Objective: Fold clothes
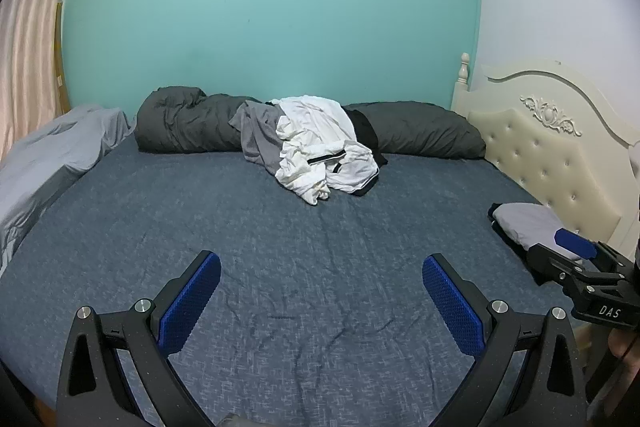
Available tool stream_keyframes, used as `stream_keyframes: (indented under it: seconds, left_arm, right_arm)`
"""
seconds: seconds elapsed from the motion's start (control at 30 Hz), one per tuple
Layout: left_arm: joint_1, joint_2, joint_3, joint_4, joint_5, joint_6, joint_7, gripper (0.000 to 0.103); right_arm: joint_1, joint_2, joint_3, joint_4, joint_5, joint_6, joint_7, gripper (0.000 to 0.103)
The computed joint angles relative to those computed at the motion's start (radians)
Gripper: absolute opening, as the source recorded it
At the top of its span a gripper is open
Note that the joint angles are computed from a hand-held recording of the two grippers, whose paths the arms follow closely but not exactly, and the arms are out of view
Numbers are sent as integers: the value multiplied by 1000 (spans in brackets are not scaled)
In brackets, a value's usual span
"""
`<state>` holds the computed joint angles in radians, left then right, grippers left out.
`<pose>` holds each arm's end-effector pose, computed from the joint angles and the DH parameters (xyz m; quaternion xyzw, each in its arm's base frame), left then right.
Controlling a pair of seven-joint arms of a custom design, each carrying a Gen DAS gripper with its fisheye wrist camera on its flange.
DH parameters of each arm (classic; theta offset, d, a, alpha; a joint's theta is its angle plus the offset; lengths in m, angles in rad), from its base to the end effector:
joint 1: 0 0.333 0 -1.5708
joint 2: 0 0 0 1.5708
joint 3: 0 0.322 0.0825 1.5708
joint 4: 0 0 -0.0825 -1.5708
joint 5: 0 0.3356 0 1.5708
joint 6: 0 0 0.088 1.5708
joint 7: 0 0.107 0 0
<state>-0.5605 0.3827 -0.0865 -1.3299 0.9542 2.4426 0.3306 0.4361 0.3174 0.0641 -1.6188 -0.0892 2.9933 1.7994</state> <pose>0.5491 -0.3966 0.6154 -0.6378 0.5826 -0.3773 0.3339 0.5778 0.3147 0.5946 -0.7042 0.4993 -0.2245 0.4521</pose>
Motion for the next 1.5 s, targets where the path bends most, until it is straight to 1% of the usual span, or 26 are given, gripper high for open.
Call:
stream_keyframes:
  seconds: [0.3,0.5,0.9,1.5]
  left_arm:
    - [-1,14,2,20,-16,-2,19,103]
    - [-4,11,7,17,-18,-1,19,103]
    - [-2,11,4,23,-19,0,22,103]
    - [-15,30,12,52,-23,-16,30,103]
  right_arm:
    - [10,7,-13,10,-14,-3,24,100]
    - [1,3,-3,2,-6,5,15,100]
    - [9,5,-13,15,-13,-4,27,100]
    - [-2,8,-6,13,-7,-4,20,100]
